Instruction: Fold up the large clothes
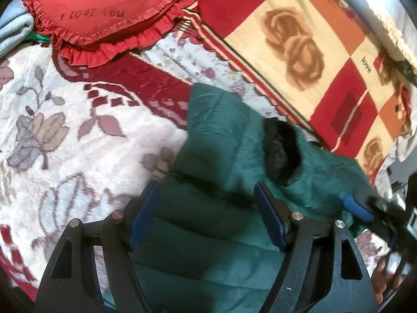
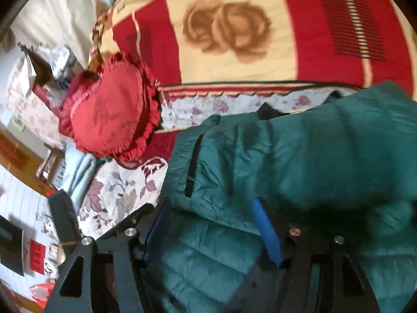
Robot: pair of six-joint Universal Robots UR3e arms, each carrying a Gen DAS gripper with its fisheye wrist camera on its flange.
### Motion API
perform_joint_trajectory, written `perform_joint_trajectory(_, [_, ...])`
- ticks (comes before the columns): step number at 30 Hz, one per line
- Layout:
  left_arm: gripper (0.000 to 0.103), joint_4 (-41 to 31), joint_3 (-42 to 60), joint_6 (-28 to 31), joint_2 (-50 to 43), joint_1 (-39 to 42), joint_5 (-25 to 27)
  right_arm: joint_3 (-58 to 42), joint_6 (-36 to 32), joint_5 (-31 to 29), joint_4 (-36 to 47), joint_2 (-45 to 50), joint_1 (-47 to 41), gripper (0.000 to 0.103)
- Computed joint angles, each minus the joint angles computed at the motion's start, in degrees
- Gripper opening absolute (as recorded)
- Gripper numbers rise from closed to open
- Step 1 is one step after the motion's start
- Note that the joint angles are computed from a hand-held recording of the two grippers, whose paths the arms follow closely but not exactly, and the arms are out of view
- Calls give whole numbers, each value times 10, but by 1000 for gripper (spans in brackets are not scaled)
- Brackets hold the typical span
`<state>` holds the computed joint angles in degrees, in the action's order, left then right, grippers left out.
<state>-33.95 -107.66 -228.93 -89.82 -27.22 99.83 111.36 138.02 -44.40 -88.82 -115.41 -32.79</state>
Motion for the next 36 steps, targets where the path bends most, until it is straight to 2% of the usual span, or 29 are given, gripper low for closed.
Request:
perform_joint_trajectory(2, [75, 2, 19, -6, -15, -4, -6, -22, -75, 11, 102, -35, -60, 63])
perform_joint_trajectory(3, [75, 0, 33, -11, -25, -7, -8, -45, -139, 14, 182, -52, -111, 63])
perform_joint_trajectory(5, [75, 5, 59, -24, -48, -13, -16, -83, -227, 10, 287, -65, -184, 65])
perform_joint_trajectory(8, [75, -14, 117, -29, -93, -21, -27, -140, -338, -4, 413, -62, -289, 69])
perform_joint_trajectory(10, [75, -29, 163, -37, -131, -25, -34, -164, -378, -16, 453, -53, -335, 69])
perform_joint_trajectory(14, [75, -80, 264, -52, -202, -35, -16, -199, -465, -41, 529, -33, -429, 69])
perform_joint_trajectory(18, [75, -117, 341, -52, -257, -46, -4, -209, -504, -55, 550, -14, -478, 69])
perform_joint_trajectory(20, [69, -133, 370, -42, -274, -50, -2, -204, -506, -56, 541, -11, -490, 69])
perform_joint_trajectory(21, [44, -129, 372, -34, -276, -49, -5, -199, -500, -55, 533, -12, -491, 69])
perform_joint_trajectory(22, [31, -140, 385, -22, -279, -49, -7, -198, -494, -54, 525, -8, -493, 69])
perform_joint_trajectory(23, [28, -150, 395, -11, -280, -50, -5, -194, -484, -52, 514, -5, -491, 69])
perform_joint_trajectory(24, [18, -145, 392, -2, -272, -51, 4, -191, -474, -49, 501, 0, -489, 69])
perform_joint_trajectory(26, [17, -145, 382, 15, -250, -47, 18, -179, -452, -42, 470, 1, -484, 69])
perform_joint_trajectory(31, [15, -141, 321, 44, -181, -16, 35, -128, -349, -8, 364, -7, -434, 69])
perform_joint_trajectory(35, [11, -120, 243, 52, -133, 19, 33, -67, -225, 8, 206, -14, -330, 69])
perform_joint_trajectory(36, [6, -124, 232, 51, -131, 23, 40, -46, -185, 6, 146, -14, -299, 69])
